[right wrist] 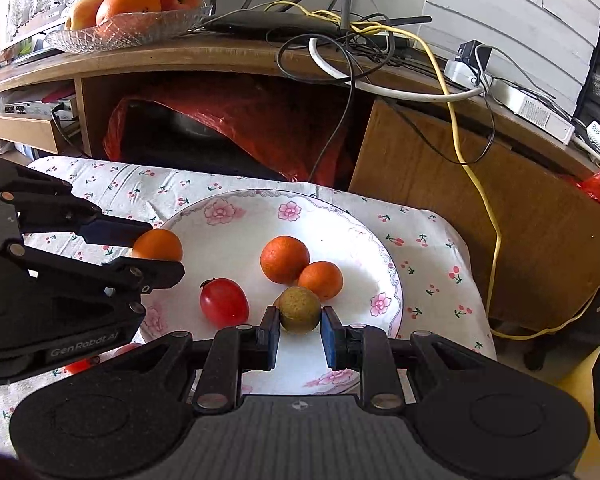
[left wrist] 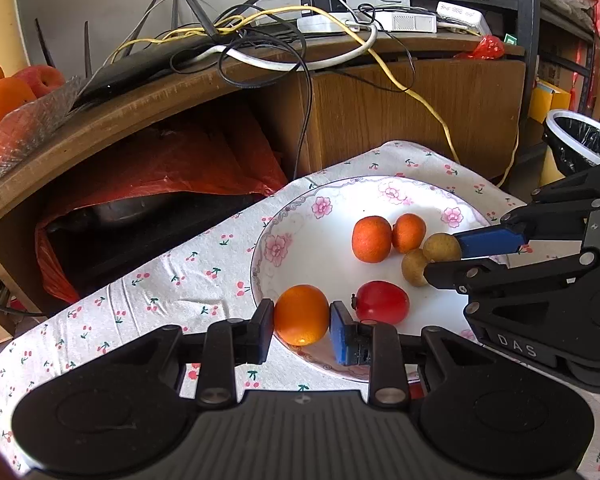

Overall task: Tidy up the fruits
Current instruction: 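Open the left tool over the bowl while the right tool releases the kiwi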

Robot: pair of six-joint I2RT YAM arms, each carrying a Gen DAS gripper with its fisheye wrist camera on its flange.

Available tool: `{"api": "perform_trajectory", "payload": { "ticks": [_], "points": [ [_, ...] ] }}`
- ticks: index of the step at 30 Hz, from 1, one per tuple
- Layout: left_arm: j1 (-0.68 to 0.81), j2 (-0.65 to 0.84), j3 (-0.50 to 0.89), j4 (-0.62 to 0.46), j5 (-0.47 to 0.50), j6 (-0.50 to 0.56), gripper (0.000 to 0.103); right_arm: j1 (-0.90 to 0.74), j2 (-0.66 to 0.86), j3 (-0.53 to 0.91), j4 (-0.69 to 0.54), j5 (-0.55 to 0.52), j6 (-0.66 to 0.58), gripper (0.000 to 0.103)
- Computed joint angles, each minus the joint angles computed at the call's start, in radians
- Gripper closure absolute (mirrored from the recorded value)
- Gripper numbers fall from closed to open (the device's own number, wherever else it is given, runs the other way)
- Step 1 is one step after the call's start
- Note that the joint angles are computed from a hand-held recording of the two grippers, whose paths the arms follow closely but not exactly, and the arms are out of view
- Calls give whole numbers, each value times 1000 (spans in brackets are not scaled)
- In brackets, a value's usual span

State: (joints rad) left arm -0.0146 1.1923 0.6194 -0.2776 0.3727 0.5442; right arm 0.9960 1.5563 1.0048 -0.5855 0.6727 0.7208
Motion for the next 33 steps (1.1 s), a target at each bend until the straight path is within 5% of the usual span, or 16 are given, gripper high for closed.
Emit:
{"api": "perform_trajectory", "payload": {
  "ticks": [24,33],
  "points": [
    [-42,47,4,50,-21,-36,64,-39,4,-38,95,-37,-33,84],
    [-33,25,8,40,-23,-37,64,-34,-1,-36,96,-18,-34,74]
  ]
}}
